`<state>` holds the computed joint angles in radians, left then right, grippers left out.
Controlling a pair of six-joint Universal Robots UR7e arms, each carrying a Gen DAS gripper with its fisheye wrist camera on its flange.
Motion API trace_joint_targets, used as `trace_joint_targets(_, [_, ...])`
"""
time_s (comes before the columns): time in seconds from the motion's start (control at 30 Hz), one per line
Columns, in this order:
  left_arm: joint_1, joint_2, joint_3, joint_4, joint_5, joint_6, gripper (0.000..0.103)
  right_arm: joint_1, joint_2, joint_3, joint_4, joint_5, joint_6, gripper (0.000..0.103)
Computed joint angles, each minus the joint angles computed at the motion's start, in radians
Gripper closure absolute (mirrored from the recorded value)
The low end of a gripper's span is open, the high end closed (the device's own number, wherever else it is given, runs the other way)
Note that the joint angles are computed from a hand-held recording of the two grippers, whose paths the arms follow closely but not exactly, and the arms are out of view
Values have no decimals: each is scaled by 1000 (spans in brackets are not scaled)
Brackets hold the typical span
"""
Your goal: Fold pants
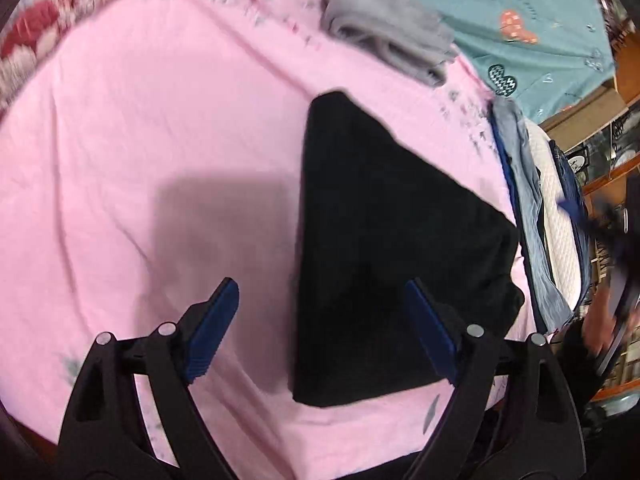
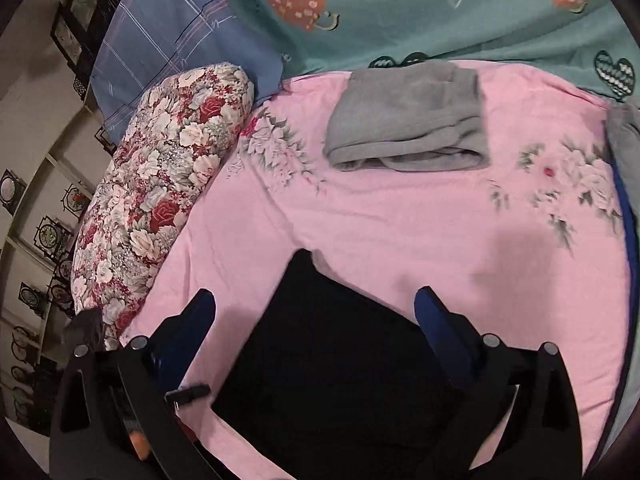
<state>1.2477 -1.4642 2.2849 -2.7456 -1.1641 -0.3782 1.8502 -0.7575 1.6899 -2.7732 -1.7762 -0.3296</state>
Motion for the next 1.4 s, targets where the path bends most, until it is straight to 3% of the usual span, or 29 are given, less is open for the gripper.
trace_joint_targets(0.07, [47,42,-31,2,-88,5,17,-54,-81,127,-72,8,-21,3])
trace_joint_targets(0.13, [40,67,-32,-27,-85,32,17,-127,-163,255,-120,12,-23,3])
trace_joint_targets(0.23, [31,116,-72,-5,-118,57,17,-238,-259,427,-221,-11,40,3])
trace_joint_targets(0.4, [-13,193,-113,7,-69,61,23,-394,-369,594,-284,85,130,3])
trace_joint_targets(0.5, [-16,174,-94,0,-43,64,42,-397,-373,594,-272,122,127,3])
trace_joint_targets(0.6, [13,151,-75,-35,-91,72,61,-371,-346,545,-203,155,118,3])
trace_joint_targets(0.77, [42,147,-74,-51,-144,97,61,-327,-230,391,-73,135,125,3])
trace_joint_targets(0.93, [84,161,-108,-28,-232,130,50,-305,-128,272,4,122,98,3])
trace_joint_targets(1.0, [94,170,-122,-19,-253,131,50,-313,-113,248,40,169,120,13])
trace_joint_targets(1.1, [90,184,-133,-23,-247,123,53,-310,-97,237,38,186,116,15])
trace_joint_targets(1.13, [75,185,-129,-24,-214,108,67,-308,-92,237,25,186,119,22])
trace_joint_targets(1.17, [63,182,-122,-30,-199,109,69,-301,-85,239,-5,168,119,30])
trace_joint_targets(1.2, [47,172,-103,-58,-178,114,72,-292,-77,243,-40,135,120,51])
trace_joint_targets(1.23, [29,159,-81,-91,-161,122,73,-286,-74,246,-54,109,129,64])
trace_joint_targets(1.37, [-53,96,-1,-211,-115,152,78,-258,-90,289,-131,68,108,75])
trace_joint_targets(1.4, [-71,82,10,-229,-104,162,84,-241,-97,305,-165,49,93,76])
